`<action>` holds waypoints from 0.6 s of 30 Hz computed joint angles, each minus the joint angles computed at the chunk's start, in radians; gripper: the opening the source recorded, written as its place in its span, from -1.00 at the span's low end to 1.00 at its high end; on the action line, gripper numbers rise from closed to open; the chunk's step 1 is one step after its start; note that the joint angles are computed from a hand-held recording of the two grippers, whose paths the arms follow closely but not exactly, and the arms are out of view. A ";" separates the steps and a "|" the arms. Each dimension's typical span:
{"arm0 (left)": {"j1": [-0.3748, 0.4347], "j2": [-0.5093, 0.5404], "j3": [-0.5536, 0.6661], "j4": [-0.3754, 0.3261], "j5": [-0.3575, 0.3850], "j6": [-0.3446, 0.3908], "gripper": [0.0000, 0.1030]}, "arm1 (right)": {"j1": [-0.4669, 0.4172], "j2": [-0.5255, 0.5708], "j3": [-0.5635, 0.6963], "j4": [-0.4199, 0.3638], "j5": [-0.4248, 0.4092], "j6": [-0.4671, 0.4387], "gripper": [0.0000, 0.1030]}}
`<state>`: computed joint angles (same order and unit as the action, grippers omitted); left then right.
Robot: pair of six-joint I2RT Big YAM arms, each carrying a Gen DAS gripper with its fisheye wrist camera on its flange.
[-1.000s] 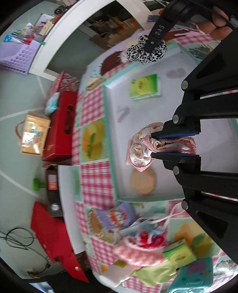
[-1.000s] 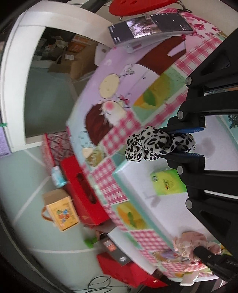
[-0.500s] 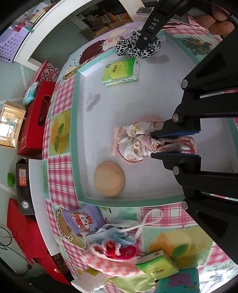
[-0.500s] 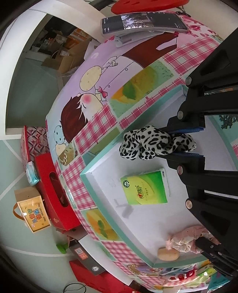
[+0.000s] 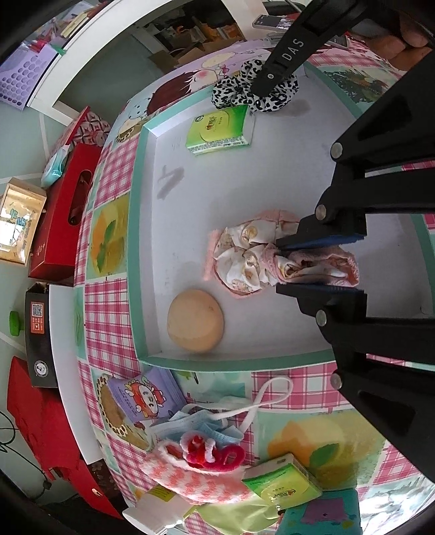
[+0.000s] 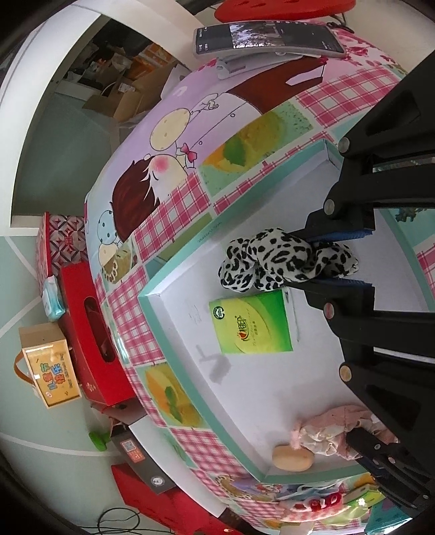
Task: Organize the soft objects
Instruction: 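Lower both tools into the tray and open them to release the items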
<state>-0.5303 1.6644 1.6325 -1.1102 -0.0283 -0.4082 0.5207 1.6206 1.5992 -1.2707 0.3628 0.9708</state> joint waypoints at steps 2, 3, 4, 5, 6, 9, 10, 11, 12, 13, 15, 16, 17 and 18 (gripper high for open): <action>0.003 -0.001 0.002 -0.006 0.002 -0.001 -0.39 | 0.001 0.004 0.005 -0.010 0.004 -0.006 -0.60; 0.004 -0.001 0.005 -0.012 0.001 -0.003 -0.34 | 0.001 0.004 0.005 -0.009 0.004 -0.010 -0.58; 0.004 -0.001 0.008 -0.016 -0.001 -0.004 -0.26 | 0.000 0.003 0.004 -0.008 0.002 -0.011 -0.57; 0.004 -0.002 0.008 -0.016 -0.004 -0.004 -0.22 | 0.000 0.002 0.003 -0.007 0.001 -0.012 -0.57; 0.004 -0.004 0.008 -0.016 -0.006 -0.001 -0.21 | -0.001 0.002 0.002 -0.005 -0.001 -0.013 -0.56; 0.006 -0.011 0.007 -0.011 -0.004 0.002 -0.18 | 0.000 0.000 0.002 -0.006 0.003 -0.015 -0.50; 0.007 -0.014 0.006 -0.007 -0.001 0.004 -0.18 | 0.001 -0.002 0.001 -0.007 0.005 -0.015 -0.44; 0.007 -0.015 0.006 -0.004 0.003 0.005 -0.17 | 0.002 -0.003 0.002 -0.007 0.009 -0.015 -0.41; 0.009 -0.017 0.006 0.000 0.009 0.006 -0.17 | 0.002 -0.003 0.003 -0.008 0.013 -0.015 -0.34; 0.011 -0.020 0.004 0.004 0.015 0.005 -0.17 | 0.004 -0.004 0.004 -0.009 0.019 -0.016 -0.30; 0.014 -0.022 0.005 0.008 0.023 0.002 -0.05 | 0.006 -0.006 0.006 -0.010 0.030 -0.017 -0.26; 0.016 -0.026 0.004 0.013 0.025 0.000 0.23 | 0.007 -0.008 0.006 -0.009 0.035 -0.017 -0.20; 0.017 -0.029 0.002 0.019 0.024 -0.001 0.34 | 0.008 -0.009 0.005 -0.008 0.039 -0.017 -0.15; 0.018 -0.034 0.000 0.027 0.023 -0.002 0.34 | 0.009 -0.010 0.006 -0.008 0.042 -0.016 -0.04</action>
